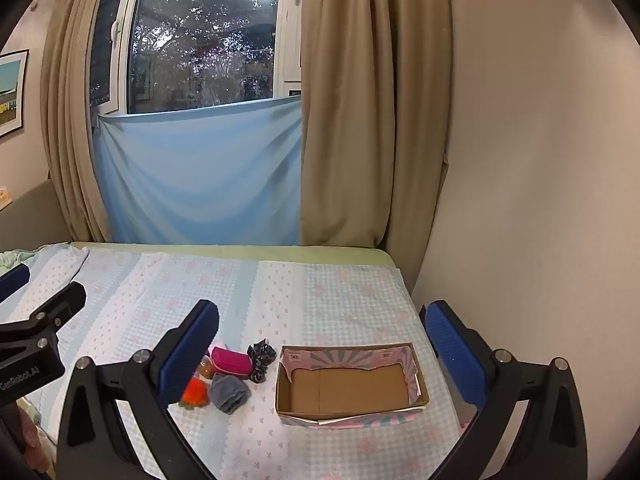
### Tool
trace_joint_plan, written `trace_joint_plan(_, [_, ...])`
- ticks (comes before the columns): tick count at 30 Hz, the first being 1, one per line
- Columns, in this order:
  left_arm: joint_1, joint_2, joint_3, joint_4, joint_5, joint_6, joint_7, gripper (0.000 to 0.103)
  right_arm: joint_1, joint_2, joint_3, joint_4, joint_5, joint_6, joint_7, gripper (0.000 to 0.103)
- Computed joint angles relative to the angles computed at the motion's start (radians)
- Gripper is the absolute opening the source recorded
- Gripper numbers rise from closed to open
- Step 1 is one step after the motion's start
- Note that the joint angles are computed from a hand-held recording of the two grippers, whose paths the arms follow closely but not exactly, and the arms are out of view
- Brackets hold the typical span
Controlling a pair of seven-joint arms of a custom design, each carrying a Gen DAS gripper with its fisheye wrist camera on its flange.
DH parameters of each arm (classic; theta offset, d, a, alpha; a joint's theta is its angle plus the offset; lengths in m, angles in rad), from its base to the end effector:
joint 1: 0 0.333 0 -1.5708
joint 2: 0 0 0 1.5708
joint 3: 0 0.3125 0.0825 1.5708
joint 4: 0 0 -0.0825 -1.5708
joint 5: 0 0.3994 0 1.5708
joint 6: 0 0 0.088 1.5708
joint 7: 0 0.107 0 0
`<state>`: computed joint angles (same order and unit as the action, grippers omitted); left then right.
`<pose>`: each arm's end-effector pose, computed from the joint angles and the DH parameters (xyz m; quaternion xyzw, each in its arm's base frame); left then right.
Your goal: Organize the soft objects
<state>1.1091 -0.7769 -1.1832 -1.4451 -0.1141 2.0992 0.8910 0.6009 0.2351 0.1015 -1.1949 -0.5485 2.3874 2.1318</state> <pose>0.4437 -0.3668 0.7841 -0.7008 0.4912 -0.2898 0.4286 0.5256 0.4227 0.7677 -0.7020 0.4990 -0.3112 0.4017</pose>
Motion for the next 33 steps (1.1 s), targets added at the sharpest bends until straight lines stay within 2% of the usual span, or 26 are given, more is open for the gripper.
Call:
trace_joint_plan(4, [-0.018, 0.006, 0.006, -0.013, -0.003, 0.007, -0.003, 0.103, 0.001, 0.0, -0.001, 0.0, -0.006, 0.0, 0.004, 0.103])
trace_joint_plan(5, [0.004, 0.021, -0.015, 0.015, 0.001, -0.011, 0.001, 0.103, 0.001, 0.003, -0.001, 0.005, -0.005, -0.004, 0.004, 0.103])
trace_joint_plan(7, [0.02, 0.011, -0.017, 0.034, -0.005, -0.032, 0.004, 0.103, 0.006, 0.011, -0.001, 0.019, -0.008, -0.014, 0.009, 0.103])
trace_joint_plan(9, [0.081, 0.019, -0.06, 0.097, -0.01, -0.065, 0.022, 0.103, 0.005, 0.003, -0.004, 0.002, -0.01, 0.002, 0.016, 0.103])
trace_joint_plan(11, [0.056, -0.005, -0.02, 0.062, -0.041, -0.048, 0.021, 0.103, 0.0, -0.001, -0.002, -0.003, 0.001, 0.009, 0.011, 0.103])
trace_joint_plan(13, [0.059, -0.017, -0.014, 0.055, -0.057, -0.044, 0.019, 0.103, 0.0, 0.001, 0.0, 0.0, 0.002, 0.008, 0.006, 0.103])
trace_joint_plan(33, [0.066, -0.035, -0.004, 0.047, -0.08, -0.063, 0.011, 0.103, -0.003, -0.005, 0.002, -0.013, 0.012, 0.016, -0.011, 0.103])
